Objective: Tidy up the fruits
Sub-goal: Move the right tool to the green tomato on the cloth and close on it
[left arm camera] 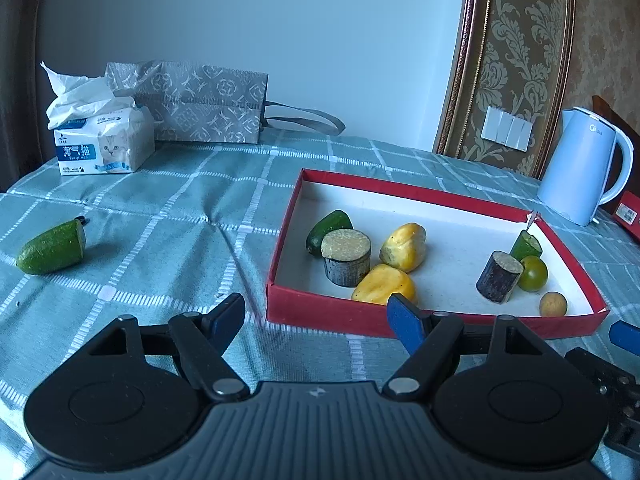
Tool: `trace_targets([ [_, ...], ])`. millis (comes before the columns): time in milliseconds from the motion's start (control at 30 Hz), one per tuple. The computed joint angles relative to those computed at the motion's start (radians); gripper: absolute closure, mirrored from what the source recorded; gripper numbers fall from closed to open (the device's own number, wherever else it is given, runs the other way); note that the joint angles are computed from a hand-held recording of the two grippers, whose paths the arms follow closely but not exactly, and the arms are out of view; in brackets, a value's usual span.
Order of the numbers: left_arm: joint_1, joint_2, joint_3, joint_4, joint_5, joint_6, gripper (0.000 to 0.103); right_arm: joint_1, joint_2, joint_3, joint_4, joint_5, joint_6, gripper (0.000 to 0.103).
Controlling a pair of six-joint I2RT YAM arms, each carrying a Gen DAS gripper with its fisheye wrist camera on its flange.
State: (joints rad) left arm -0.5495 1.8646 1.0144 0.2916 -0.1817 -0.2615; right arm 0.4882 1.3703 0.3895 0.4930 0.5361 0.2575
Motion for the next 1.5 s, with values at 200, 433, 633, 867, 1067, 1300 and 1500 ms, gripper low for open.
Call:
trace_targets([
  [200, -0.01, 0.001, -0.002, 0.008, -0.027, 0.015, 0.023, 0.002, -0.002, 0.007, -0.019, -0.088, 0.003, 0.031],
  [433, -0.009, 0.002, 0.0, 0.004, -0.025, 0.013, 0.022, 0.004, 0.065, 0.079, -0.088, -0.156, 0.022, 0.027],
  [633, -0.009, 0.002, 0.0, 0.002, -0.021, 0.019, 0.022, 0.018, 0.127, 0.13, -0.124, -0.155, 0.018, 0.03],
  [867, -0.011, 0.002, -0.002, 0.003, -0.022, 0.018, 0.022, -0.011, 0.135, 0.145, -0.149, -0.216, 0.042, 0.047],
  [1067, -0.01, 0.003, 0.001, 0.0, -0.024, 0.018, 0.02, -0.011, 0.132, 0.141, -0.142, -0.219, 0.039, 0.052],
  [1300, -0.01, 0.004, 0.002, -0.001, -0.023, 0.018, 0.02, -0.005, 0.131, 0.141, -0.146, -0.214, 0.036, 0.052],
  [1500, -0.009, 0.004, 0.004, -0.006, -0.02, 0.018, 0.02, 0.002, 0.123, 0.13, -0.138, -0.214, 0.032, 0.067],
])
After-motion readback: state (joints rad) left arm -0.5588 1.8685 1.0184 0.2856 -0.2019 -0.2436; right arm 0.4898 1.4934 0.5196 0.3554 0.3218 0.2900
